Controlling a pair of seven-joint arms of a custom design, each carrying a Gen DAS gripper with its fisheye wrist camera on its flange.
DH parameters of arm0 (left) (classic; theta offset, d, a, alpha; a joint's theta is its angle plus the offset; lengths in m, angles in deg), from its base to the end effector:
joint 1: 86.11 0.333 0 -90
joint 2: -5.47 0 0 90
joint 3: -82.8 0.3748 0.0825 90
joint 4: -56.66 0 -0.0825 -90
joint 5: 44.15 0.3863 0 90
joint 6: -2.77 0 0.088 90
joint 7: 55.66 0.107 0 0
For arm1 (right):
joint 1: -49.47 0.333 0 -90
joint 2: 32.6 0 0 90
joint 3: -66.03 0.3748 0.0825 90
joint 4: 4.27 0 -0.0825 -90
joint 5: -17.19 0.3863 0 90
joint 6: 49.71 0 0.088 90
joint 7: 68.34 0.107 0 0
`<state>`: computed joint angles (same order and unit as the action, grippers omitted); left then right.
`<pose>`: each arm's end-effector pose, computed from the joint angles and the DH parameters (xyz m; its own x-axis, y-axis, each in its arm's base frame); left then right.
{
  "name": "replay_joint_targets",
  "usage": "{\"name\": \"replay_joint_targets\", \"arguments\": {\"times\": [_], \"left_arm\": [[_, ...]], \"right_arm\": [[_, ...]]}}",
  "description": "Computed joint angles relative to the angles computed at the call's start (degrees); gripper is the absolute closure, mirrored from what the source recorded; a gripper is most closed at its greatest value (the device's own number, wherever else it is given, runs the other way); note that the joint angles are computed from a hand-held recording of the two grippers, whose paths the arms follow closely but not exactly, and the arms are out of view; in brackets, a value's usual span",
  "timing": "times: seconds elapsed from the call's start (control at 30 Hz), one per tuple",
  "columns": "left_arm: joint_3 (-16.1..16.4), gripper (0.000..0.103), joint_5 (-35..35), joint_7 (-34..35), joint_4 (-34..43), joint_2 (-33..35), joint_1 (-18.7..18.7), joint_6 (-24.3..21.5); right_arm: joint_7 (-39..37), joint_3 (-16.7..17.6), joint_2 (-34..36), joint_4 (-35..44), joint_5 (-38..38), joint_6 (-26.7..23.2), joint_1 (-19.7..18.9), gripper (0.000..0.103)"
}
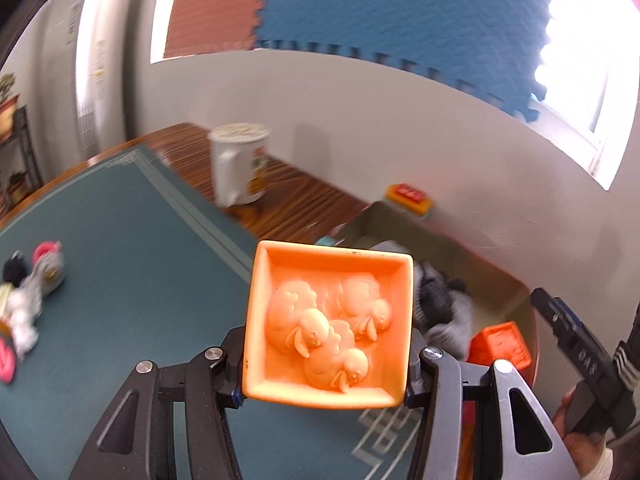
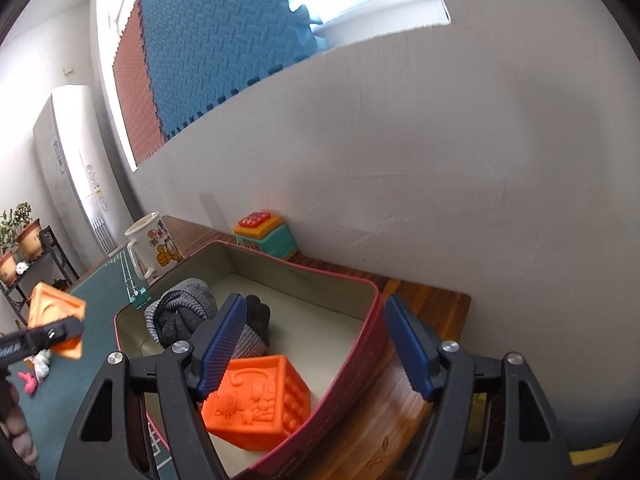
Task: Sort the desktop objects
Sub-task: 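Carry both cubes to the bin and release them inside, then withdraw both grippers from the bin back over the table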
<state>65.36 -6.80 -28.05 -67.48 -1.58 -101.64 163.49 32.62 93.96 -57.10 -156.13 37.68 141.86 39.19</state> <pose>0.4429 -0.3314 0.5829 -0.1122 -0.9784 0.1736 -0.6802 -0.0517 -0.7312 0.4009 0.1160 0.5514 -0.0468 -0.9677 -0.2478 -0.4656 0.2406 -0.8516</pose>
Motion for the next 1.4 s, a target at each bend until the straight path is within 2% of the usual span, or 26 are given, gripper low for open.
{"name": "replay_joint_targets", "arguments": {"times": [0.27, 0.33, 0.37, 0.4, 0.43, 0.53, 0.8, 1.03, 1.17, 1.4], "left_arm": [[0.88, 0.048, 0.75, 3.13, 8.15, 8.35, -2.48, 0.66], [1.56, 0.047, 1.27, 3.62, 9.08, 9.96, -3.06, 2.26], [1.89, 0.041, 1.10, 4.09, 9.20, 10.52, -3.28, 3.25], [2.17, 0.030, 0.99, 4.23, 9.24, 10.77, -3.55, 3.42], [2.60, 0.026, 1.77, 3.37, 9.06, 10.78, -3.84, 3.77], [3.77, 0.024, 6.98, -1.86, 8.09, 10.03, -4.32, 4.31], [3.80, 0.024, 8.28, -7.73, 3.22, 5.72, -1.66, 5.46], [2.51, 0.024, 9.11, -12.11, -3.01, -0.56, 2.74, 7.08], [1.56, 0.024, 9.50, -13.91, -7.08, -5.12, 5.87, 6.57], [2.12, 0.024, 4.16, -14.41, -17.04, -15.46, 11.12, 6.67]], "right_arm": [[-1.34, -0.91, 0.56, 0.43, 0.70, 1.18, 0.49, 0.025], [-1.55, -0.95, 0.72, 0.58, 1.06, 1.04, 0.59, 0.025], [-1.65, -0.99, 0.84, 0.67, 1.16, 0.88, 0.72, 0.025], [-1.72, -0.80, 0.94, 0.78, 1.22, 0.78, 0.62, 0.025], [-1.76, -0.67, 0.97, 0.82, 1.28, 0.69, 0.55, 0.025], [-1.75, -0.71, 1.00, 0.94, 1.33, 0.52, 0.89, 0.025], [-1.85, -0.21, 0.98, 1.80, 0.68, 0.27, 2.68, 0.024], [-1.28, 1.39, 0.70, 2.99, -0.45, -0.40, 3.86, 0.024], [-1.36, 1.65, 0.80, 4.05, -1.92, -0.93, 5.94, 0.024], [-1.79, 0.25, 3.35, 7.35, -4.53, -2.32, 12.76, 0.023]]}}
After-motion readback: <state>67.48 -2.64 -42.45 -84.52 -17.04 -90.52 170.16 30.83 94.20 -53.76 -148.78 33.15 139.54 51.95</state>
